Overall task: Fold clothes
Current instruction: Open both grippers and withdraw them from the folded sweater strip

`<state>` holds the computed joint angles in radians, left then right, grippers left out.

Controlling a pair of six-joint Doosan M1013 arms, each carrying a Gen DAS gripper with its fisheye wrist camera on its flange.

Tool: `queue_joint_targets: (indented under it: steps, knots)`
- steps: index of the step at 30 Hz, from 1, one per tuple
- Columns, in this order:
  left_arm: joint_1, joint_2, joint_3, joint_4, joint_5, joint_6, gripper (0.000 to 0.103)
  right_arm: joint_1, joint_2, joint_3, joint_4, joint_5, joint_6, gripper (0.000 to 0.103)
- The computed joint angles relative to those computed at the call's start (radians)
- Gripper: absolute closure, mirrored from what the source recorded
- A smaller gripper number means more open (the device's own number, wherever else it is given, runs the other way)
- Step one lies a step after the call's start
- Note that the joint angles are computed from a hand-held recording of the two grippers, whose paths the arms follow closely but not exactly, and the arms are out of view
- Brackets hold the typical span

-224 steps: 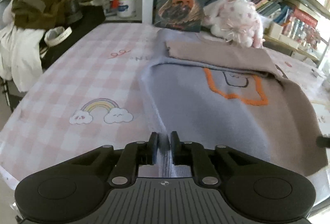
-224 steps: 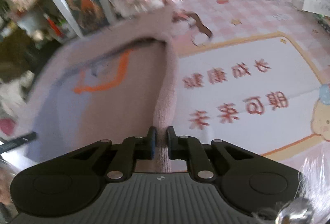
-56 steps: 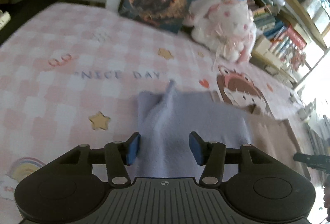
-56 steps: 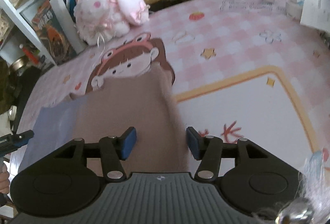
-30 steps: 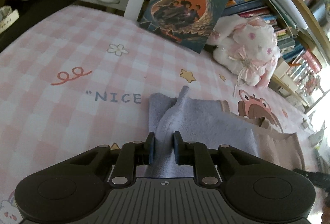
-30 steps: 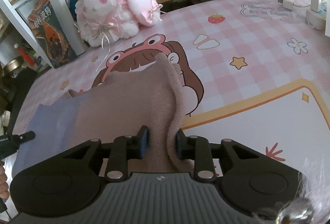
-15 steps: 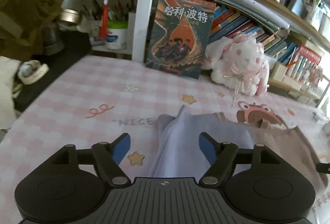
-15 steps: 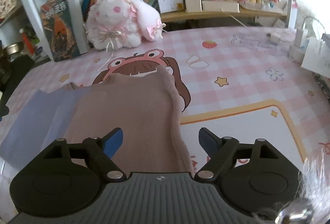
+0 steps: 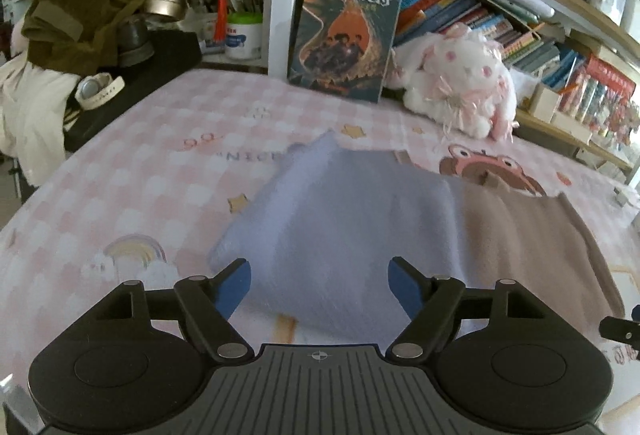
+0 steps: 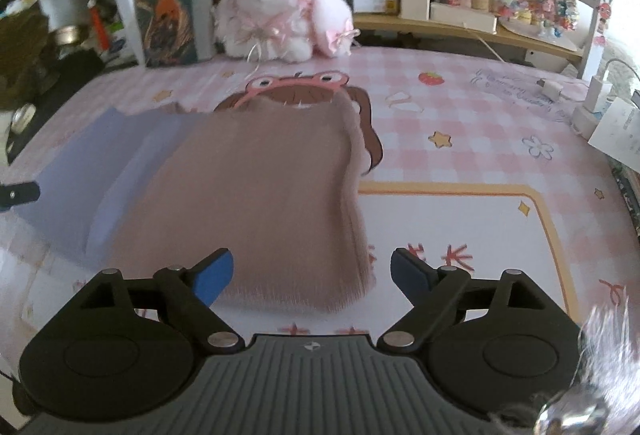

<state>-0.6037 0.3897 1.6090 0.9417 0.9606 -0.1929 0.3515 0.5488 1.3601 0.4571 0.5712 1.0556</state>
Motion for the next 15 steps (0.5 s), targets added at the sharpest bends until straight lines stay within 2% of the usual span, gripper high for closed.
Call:
queue_joint_targets:
  steps: [5,15]
  knots:
    - [-0.037,0.016,-0.025,-0.028,0.039,-0.027,0.022,-0.015,-0.018,0.030,0.009,0.017,-0.059,0.013]
    - [-0.092,0.053,-0.075,-0.082,0.089,-0.032,0.021,-0.052,-0.042,0.079,0.081,0.066,-0.219,0.010]
